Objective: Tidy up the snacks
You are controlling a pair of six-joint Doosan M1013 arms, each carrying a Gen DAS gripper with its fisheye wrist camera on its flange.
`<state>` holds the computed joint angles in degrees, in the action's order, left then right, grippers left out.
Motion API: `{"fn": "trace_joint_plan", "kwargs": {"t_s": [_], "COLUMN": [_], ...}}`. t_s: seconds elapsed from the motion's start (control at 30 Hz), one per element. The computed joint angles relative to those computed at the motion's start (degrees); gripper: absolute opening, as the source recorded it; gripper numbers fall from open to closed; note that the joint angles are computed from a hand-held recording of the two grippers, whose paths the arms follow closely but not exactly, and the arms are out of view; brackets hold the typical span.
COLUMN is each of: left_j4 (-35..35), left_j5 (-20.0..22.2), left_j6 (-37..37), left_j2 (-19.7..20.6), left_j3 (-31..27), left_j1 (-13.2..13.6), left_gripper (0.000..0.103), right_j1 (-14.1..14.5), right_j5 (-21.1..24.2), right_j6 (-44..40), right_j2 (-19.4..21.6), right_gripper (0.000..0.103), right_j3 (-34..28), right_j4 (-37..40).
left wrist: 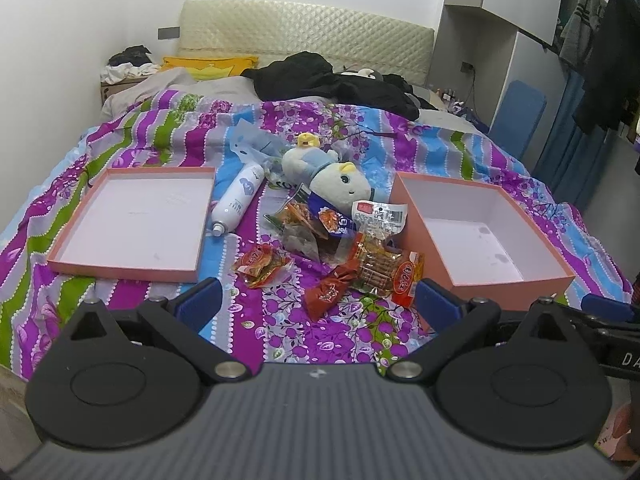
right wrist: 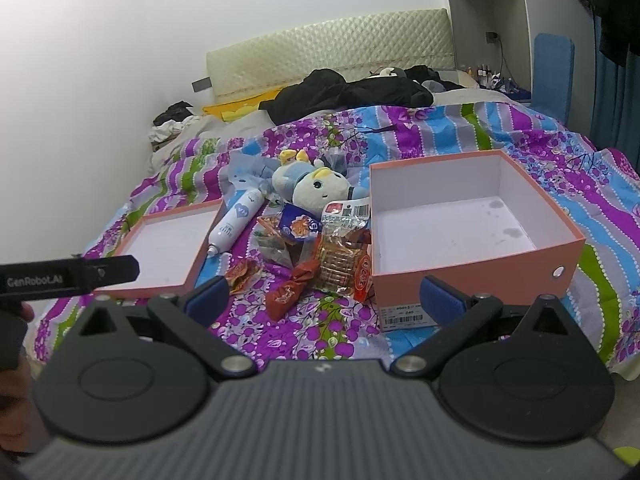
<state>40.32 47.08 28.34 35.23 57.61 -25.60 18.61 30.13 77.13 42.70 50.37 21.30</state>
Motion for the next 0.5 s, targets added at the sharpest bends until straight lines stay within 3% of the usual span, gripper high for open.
{"fn": "trace_joint_plan", "kwargs": {"t_s": [0.5], "left_j4": [-0.3], "left_j5": [-0.2], "left_j6": [0.5], "left_j2": [0.0], "left_j3": [-0.2], "left_j1": [0.0], "left_gripper": [0.103], "right_j1": [0.1], "right_j5": [0.0], "right_j6": [0.5], "right_j2": [0.0], "right_gripper": [0.103], "right_j3": [0.0], "right_j4": [-0.4]}}
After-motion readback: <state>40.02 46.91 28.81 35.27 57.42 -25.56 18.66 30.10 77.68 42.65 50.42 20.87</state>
